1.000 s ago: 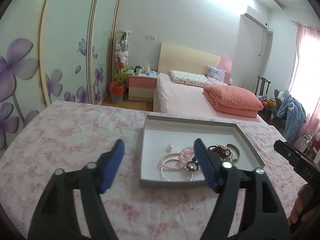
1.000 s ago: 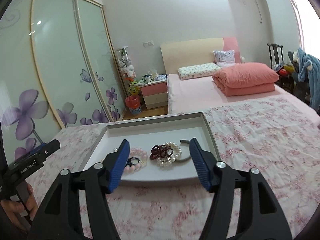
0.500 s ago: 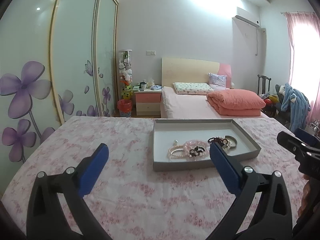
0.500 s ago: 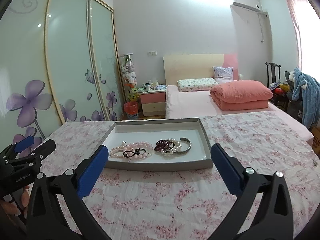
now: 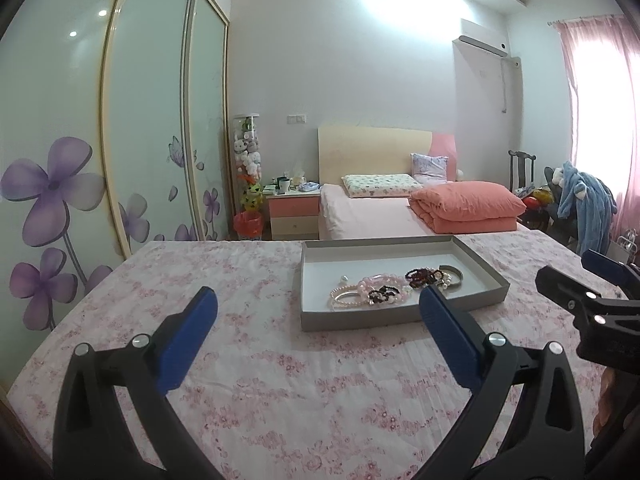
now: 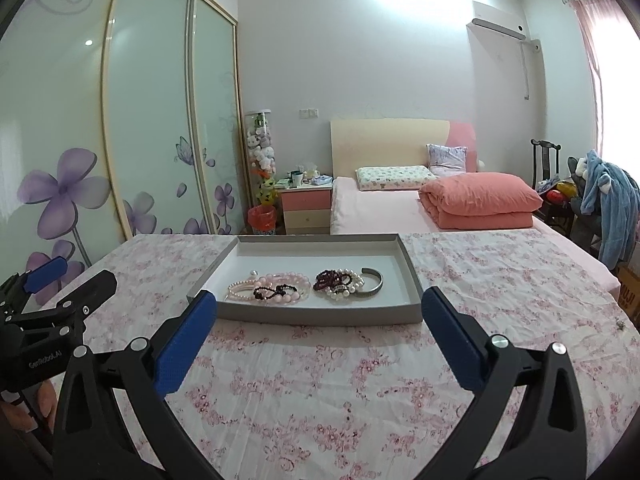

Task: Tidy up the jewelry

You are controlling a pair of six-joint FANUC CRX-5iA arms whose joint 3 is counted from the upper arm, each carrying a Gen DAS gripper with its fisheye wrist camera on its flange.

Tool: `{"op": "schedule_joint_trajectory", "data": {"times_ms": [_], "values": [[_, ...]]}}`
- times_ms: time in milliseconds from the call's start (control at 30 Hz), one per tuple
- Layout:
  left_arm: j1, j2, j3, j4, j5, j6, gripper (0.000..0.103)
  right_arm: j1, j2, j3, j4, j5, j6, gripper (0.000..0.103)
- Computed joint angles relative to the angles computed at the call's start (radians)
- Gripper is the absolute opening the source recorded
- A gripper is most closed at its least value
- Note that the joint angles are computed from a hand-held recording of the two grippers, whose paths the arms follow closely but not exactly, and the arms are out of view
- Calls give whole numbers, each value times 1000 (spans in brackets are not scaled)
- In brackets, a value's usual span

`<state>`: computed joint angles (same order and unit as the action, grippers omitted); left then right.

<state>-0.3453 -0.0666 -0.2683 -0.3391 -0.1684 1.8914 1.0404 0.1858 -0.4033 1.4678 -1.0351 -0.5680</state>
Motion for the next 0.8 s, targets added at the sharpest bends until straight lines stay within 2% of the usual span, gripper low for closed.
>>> {"op": "schedule_joint_trajectory", "data": {"times_ms": [100, 167, 267, 333, 467, 567, 633, 800], "values": [[8, 0, -21, 51, 21, -57, 99, 5, 3, -5, -12, -12, -15, 101], [7, 3, -22, 46, 19, -48, 99, 7, 2, -10, -17, -11, -27, 101], [30, 5, -77, 217, 70, -203, 99, 10, 2, -18, -20, -12, -47, 101], [33, 5, -92, 255, 79, -235, 99, 13, 3, -22, -19, -18, -51, 101], [36, 6, -107, 283, 90, -257, 99, 14, 6, -28, -6, -10, -58, 101], [32, 6, -97, 252, 78, -224, 99, 16, 12, -27, -2, -11, -56, 101], [35, 6, -116, 313, 94, -283, 99, 17, 14, -26, -4, -13, -55, 101], [34, 13, -102, 299, 75, -263, 99, 17, 13, -28, -3, -14, -65, 101]]}}
